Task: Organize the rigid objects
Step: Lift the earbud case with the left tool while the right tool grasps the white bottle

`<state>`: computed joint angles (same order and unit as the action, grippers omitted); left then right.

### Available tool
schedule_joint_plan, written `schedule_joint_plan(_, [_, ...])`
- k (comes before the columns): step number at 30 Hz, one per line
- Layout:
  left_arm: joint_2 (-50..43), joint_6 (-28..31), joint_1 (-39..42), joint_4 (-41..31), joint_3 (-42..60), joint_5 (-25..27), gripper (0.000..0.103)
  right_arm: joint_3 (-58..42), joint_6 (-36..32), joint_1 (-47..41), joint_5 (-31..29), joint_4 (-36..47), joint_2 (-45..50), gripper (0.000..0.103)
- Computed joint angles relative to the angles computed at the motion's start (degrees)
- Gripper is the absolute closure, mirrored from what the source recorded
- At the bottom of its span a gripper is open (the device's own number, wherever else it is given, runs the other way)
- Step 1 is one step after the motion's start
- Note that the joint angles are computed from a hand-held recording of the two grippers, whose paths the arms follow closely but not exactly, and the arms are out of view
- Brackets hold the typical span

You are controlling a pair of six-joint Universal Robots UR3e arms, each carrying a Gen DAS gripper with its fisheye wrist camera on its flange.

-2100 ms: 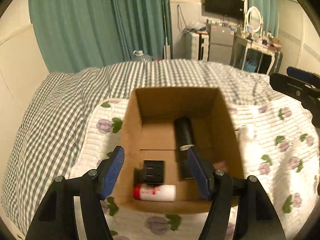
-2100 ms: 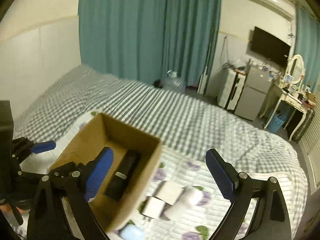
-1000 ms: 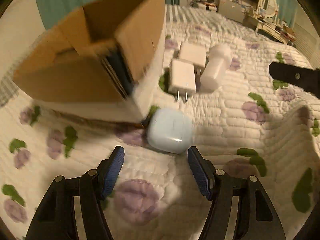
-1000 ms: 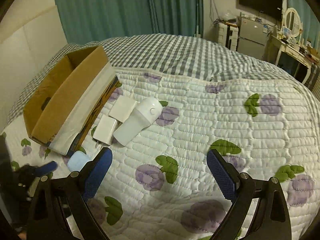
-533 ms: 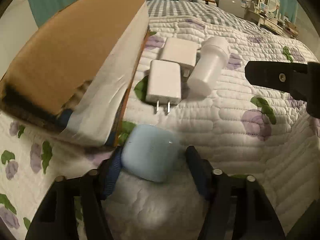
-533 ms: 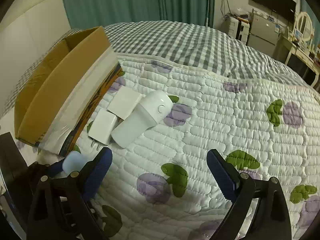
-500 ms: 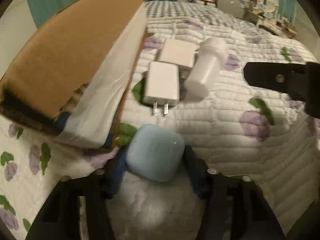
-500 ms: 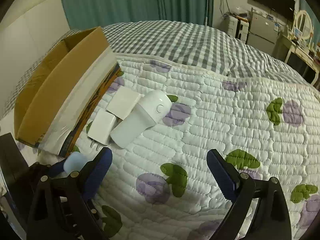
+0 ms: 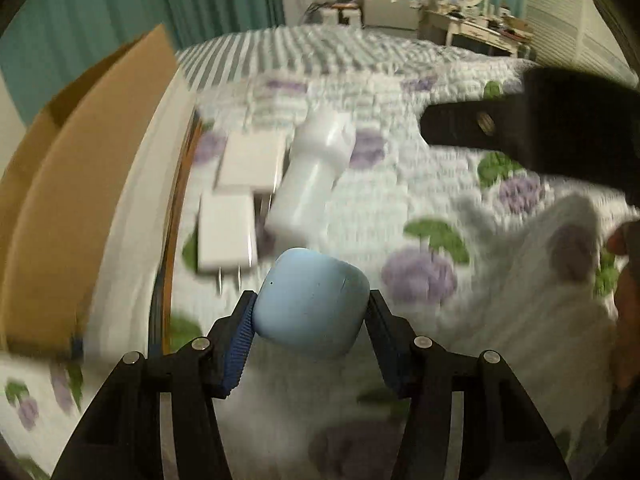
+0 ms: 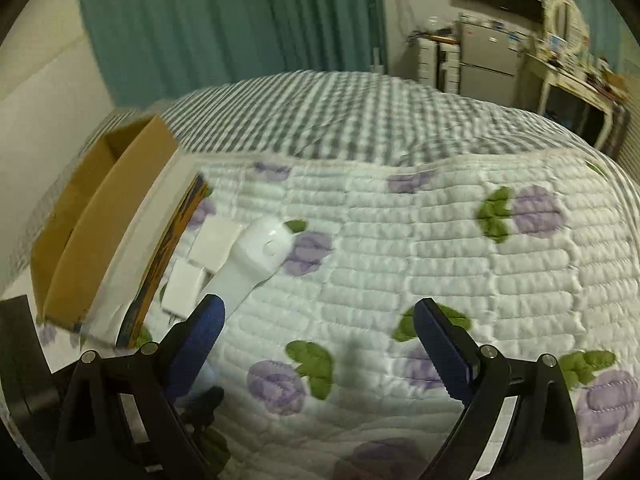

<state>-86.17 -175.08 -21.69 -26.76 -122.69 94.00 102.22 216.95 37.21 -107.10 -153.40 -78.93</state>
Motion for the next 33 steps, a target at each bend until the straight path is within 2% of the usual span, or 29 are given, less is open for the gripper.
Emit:
schedule_joint_plan(3, [-3.3,2.43,0.72,1.32,3.43,0.04,0.048,3.76,1.99,-1.64,0.96,-2.58,-2.62,0.007])
schedule_joint_plan(5, [-4.39,5.04,2.76,-0.86,6.07,-1.58,0.048,5.08,3.56,-2.42,0.5,-2.97,-3.73,0.007])
schedule_joint_plan(11, [-0.33,14.36,8.22,1.62,1.48,-5.97,0.048,3.88,3.84,-2.57,0.23,-0.95,-2.87,0.007])
schedule_joint_plan(13, [0.02,14.38,9.55,2.51,0.84,-5.71,0.048,3.09,3.38,-1.98,-0.1,-0.07,-2.33,0.007])
schedule_joint_plan(14, [-1.8,14.78,10.94,2.72,2.12,-7.21,0.048,2.27,2.9,-1.68,-0.14,0.6,-1.79,0.007])
schedule_joint_plan(19, [-2.54,14.47,15.83,0.72,3.12,-8.37,0.048,-2.62,0.78,-0.9,0.43,3.98,1.8,0.007])
schedule_joint_plan(23, [-2.41,14.1,16.0,1.59,2.41,-8.06,0.048,-10.24,-0.7,-1.64,3.88,6.83,7.37,0.007])
schedule_joint_plan(25, [-1.8,11.95,16.55,0.57,2.85,-8.63,0.048,-15.45,-1.16,-2.02,5.65,9.77,11.15,0.009])
schedule_joint_plan(28, [-3.14,8.85,15.8,1.79,3.71,-6.87,0.048,-21.58,-0.5,-3.48,9.74,11.77,16.52,0.018])
schedule_joint_plan(30, [-2.97,5.92,15.81,0.86,4.12,-6.47,0.048,-23.8,0.49,-4.23,10.63,12.85,18.59,0.022])
schedule_joint_plan(33, [-2.81,2.14,15.59,-0.16,4.45,-6.04,0.048,-24.32,1.47,-6.06,14.29,11.33,20.49,0.023])
